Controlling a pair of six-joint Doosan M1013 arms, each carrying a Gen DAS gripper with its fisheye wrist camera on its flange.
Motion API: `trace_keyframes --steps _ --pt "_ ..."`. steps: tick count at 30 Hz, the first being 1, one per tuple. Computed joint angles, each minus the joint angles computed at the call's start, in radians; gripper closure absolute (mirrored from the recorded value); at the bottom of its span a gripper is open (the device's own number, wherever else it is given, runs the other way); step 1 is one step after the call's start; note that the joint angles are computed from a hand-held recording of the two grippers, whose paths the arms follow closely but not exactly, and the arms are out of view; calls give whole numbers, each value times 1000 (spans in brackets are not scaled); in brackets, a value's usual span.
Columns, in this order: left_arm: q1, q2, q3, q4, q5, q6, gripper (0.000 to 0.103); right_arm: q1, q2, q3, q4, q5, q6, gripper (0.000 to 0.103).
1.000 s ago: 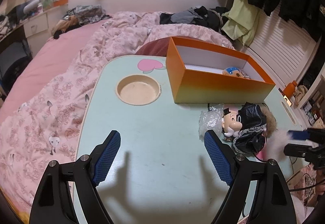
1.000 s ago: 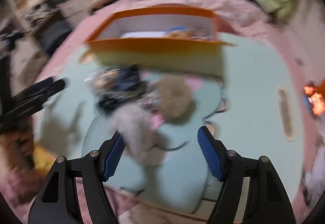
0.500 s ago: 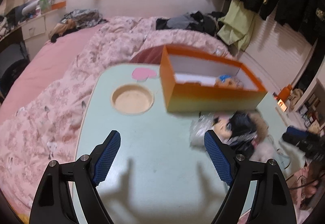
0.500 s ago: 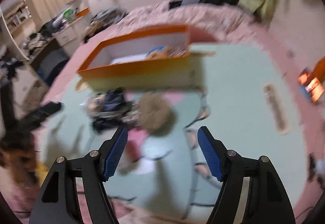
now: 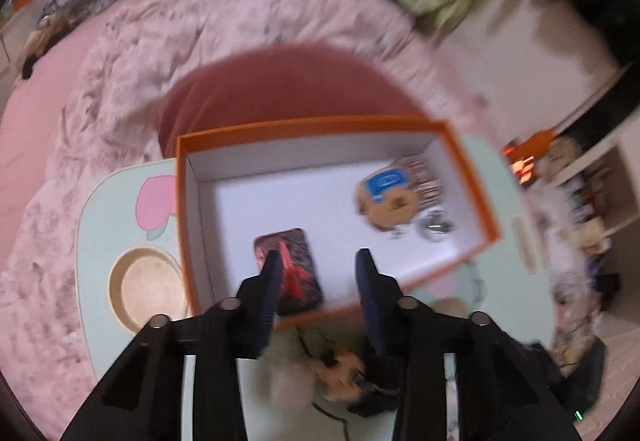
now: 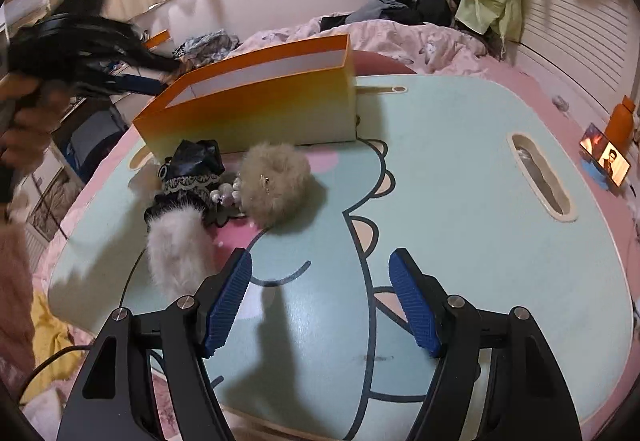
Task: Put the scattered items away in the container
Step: 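Grasp the black pouch with red print in the box with the left tool and lift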
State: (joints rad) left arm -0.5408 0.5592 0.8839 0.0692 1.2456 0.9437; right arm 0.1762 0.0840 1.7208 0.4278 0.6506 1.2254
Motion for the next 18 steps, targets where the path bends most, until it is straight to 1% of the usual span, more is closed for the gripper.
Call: trace_keyframes --steps 2,3,6,8,9,11,13,15,17,18 --pt "-3 37 -50 33 66 -21 70 -1 -2 6 7 -5 -7 31" --pt "-2 44 -58 38 81 -22 70 -1 -3 8 8 -7 -9 31" --pt "5 74 -99 17 152 -22 64 -1 -4 10 15 -9 -13 31" --pt "7 95 -127 15 200 -23 57 -2 -5 12 17 -10 -14 31" --pt "4 110 -150 35 231 -13 56 -1 -5 12 16 -10 -13 31" --pt "-3 139 -192 72 290 -7 49 -2 -5 12 18 -11 -15 31" --pt "-12 167 -233 112 346 1 46 -1 -4 11 15 -11 -13 31" --pt "-25 189 -263 168 388 27 47 -2 -4 11 19 -11 -15 31" --pt "-39 195 -266 235 392 52 62 -2 -4 11 21 -10 -16 31" --pt "-42 192 -259 252 384 58 62 -3 -5 12 27 -10 -20 31"
